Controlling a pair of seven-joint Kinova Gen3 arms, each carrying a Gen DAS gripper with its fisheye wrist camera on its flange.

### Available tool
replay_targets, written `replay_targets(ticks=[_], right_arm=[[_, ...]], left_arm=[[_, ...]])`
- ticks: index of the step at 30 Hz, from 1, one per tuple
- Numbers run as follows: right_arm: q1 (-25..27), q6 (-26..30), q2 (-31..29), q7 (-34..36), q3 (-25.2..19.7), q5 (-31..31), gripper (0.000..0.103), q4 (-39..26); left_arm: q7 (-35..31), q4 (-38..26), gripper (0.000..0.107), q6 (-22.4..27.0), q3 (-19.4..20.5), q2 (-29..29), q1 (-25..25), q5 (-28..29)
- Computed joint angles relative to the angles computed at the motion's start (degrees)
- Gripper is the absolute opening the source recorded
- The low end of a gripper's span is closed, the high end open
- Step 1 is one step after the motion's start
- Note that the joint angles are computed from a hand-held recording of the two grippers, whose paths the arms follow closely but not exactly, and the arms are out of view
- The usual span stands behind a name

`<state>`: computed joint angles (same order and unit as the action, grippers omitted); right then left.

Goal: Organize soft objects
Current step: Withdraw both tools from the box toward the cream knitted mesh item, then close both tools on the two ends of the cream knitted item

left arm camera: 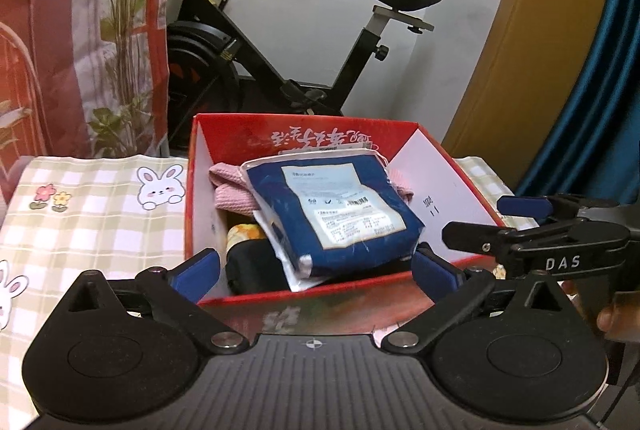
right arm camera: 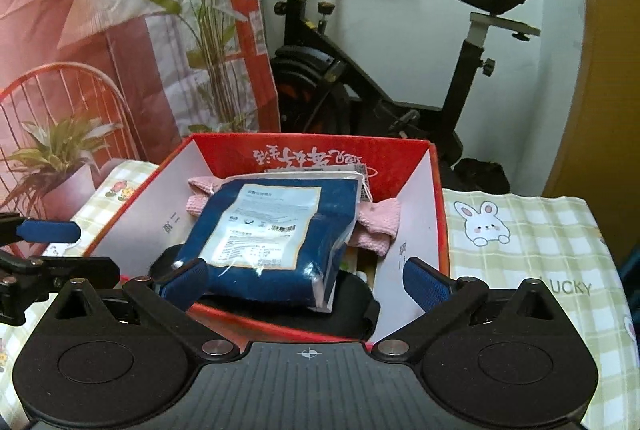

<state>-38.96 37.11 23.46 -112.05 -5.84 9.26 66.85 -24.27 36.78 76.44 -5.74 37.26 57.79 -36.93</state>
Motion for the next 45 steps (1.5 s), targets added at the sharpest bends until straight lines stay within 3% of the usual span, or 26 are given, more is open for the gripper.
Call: replay_targets(ticks=[3,7,9,12,14,23,28,30,32,35,37,42,45], right_arm=[[1.0,-1.5,-1.9,-5.0,-3.2,5.3,0.103,3.4],[-4.8,-1.4,-4.3,-13.3,0.5,14.6,0.103,7.5],[-3.7,-3.4,-5.8,-16.2,-1.7,17.7,0.103,11.0],[1.7,-8.4,-8.0,-22.8,-8.6,22.6,0.103,17.1],[1.3,-11.1,-9.2,-27.4,-8.6,25.7,0.103,20.7],[-21.5,-14.8,-13.2,-48.4,13.4,41.4,0.103,32.7],[-28.2,-13.7,-14.6,-59.7,18.1,48.8,0.103,37.6],[-26.5,-13.3,-15.4,-61.0,15.6,48.6,0.103,39.2],[-21.8,-14.8,-16.0,-58.5,10.6,44.8,0.103,40.4],[-15.5,-11.5,-15.7,-52.5,2.9,38.8,0.103,39.5],[-11.2,-11.5,-15.5,-52.3,-1.9,37.3,0.103,39.7],[-4.4,-13.5,-14.6,-49.0,-7.7,30.8,0.102,39.4],[-2.1,-13.9,-14.2,-48.1,-10.3,31.1,0.097,39.5]], left_arm=[[0.7,0.4,0.103,1.4,-0.4,-0.3,1.6,-1.0],[2.2,2.4,0.103,2.2,-0.6,-1.0,3.6,-2.8],[2.3,3.9,0.103,2.3,-0.3,-1.3,4.4,-3.7],[3.5,6.7,0.103,1.8,0.4,-2.1,5.1,-4.3],[5.5,9.5,0.103,0.8,1.1,-3.2,5.1,-4.3],[13.6,19.0,0.103,-1.8,4.2,-5.8,4.3,-4.8],[18.1,23.7,0.103,-3.8,5.5,-6.8,3.5,-4.3],[19.5,25.4,0.103,-4.9,6.0,-7.2,3.0,-4.0],[21.0,27.2,0.103,-6.3,6.5,-7.7,2.6,-3.8],[22.6,29.1,0.102,-8.2,7.1,-8.0,2.0,-3.7],[22.9,29.4,0.102,-8.5,7.4,-7.6,1.9,-3.8],[23.7,29.2,0.092,-9.5,7.4,-6.4,1.8,-3.3],[24.8,29.4,0.089,-9.9,6.9,-5.7,2.5,-3.8]])
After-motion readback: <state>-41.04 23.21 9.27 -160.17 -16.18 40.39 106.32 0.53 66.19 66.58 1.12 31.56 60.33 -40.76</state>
